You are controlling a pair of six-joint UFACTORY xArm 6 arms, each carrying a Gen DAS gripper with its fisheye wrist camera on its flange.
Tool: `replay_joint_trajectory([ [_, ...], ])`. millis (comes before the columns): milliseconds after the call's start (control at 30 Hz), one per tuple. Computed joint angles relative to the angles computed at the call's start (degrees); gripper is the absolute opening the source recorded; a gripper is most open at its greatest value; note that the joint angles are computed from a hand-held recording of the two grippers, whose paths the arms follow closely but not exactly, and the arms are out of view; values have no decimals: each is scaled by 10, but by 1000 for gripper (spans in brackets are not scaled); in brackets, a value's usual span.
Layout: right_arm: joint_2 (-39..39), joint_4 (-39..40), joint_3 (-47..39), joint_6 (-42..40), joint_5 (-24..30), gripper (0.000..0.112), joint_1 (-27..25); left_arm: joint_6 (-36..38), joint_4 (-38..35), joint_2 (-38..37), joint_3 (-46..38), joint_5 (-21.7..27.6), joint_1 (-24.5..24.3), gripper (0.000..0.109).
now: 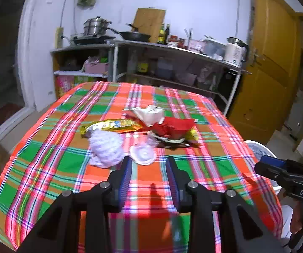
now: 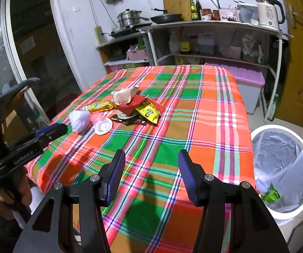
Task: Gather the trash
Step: 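Move both open tools back over the table, then grasp the second white foam net with the left tool while the right tool grasps the yellow snack packet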
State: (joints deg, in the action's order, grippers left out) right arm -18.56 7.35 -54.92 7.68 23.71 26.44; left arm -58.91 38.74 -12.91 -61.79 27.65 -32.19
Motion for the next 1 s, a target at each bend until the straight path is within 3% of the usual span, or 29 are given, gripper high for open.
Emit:
replay_joint_trajectory([
  [300,93,-3,-79,-11,14,54,0,14,-32,29,-4,-1,57,45],
  [467,142,-1,-125,-23,22,55,3,54,-87,55,-16,-16,78,54],
  [1000,283,-4,-283,-67,72,56,-4,135,-157,132,-89,-2,79,51],
])
